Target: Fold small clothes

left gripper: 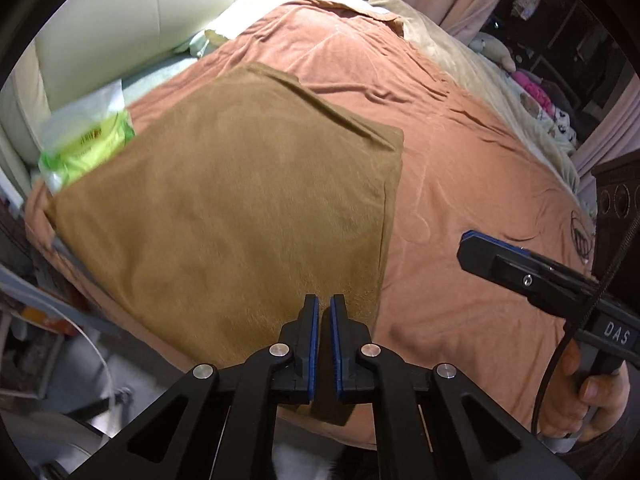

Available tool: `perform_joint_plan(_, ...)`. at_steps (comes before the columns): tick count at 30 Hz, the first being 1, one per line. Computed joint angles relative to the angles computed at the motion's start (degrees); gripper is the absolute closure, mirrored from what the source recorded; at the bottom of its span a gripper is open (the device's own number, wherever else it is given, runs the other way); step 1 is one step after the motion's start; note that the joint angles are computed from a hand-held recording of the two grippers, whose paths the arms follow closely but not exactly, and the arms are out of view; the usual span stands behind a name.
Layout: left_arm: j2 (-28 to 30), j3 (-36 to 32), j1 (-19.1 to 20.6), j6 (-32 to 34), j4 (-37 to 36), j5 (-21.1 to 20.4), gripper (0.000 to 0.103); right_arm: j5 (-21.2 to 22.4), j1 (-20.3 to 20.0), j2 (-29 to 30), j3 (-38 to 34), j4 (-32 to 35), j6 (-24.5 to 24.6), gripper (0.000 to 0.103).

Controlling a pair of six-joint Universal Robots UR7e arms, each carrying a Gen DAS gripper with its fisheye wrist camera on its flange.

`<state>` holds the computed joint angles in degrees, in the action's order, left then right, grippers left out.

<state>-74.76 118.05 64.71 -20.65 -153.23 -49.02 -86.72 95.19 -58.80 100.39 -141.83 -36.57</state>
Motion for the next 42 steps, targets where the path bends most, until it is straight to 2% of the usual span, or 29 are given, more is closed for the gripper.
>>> perform_joint_plan(5,0.7,3.1,1.5,-0.4,-6.7,-3.9,0.103,-0.4,-0.5,0.5,0.7,0.4,-0.2,0.06)
perform_joint_plan(11,0.1,6.3,0.7,-0.4,-12.7,-3.9,0.103,-0.7,-0.8,2.1,0.6,1.3,0.2,0.06)
perform_joint_plan(16,-0.8,8.2,0.0,-0.6,-14.2,-4.5,0.103,1.4,-0.8,3.4,0.4,1.9,0.2,0.06)
perform_joint_plan(21,-1.2,9.6,-0.4,-0.4,-15.1,-4.9,0.103,-3.6,-0.2,5.7,0.4,-1.8,1.4,0.06)
perform_joint_plan(24,-1.1,9.8,-0.6,-0.7,-14.4,-4.7,0.103,-2.9,-1.2,6.4,0.2,-1.5,2.8,0.06)
perform_joint_plan(26,-1.2,10.0,-1.1,-1.1,-14.1,-4.0,0.103,-4.1,-1.0,6.3,0.5,-2.5,3.4,0.06)
perform_joint_plan(28,-1.7,10.0,-1.6,-1.2,-14.0,-3.2,0.103,-6.2,-0.5,5.7,1.1,-3.4,3.7,0.067)
perform_joint_plan(31,-2.8,10.5,-3.2,-2.0,-13.7,-1.4,0.103,-4.3,-0.9,4.1,1.2,-1.5,3.9,0.067)
perform_joint_plan(36,-4.2,11.2,-6.4,-3.5,-11.2,2.5,0.103,-4.3,-0.9,-0.1,3.1,-1.2,2.0,0.067)
perform_joint_plan(39,-4.9,11.8,-8.6,-4.0,-10.3,4.6,0.093,-4.2,-1.3,-3.1,4.9,-2.1,1.1,0.067)
perform_joint_plan(42,-5.6,12.8,-11.3,-5.1,-9.1,8.4,0.07,-4.4,-1.9,-6.7,6.8,-2.4,0.6,0.067)
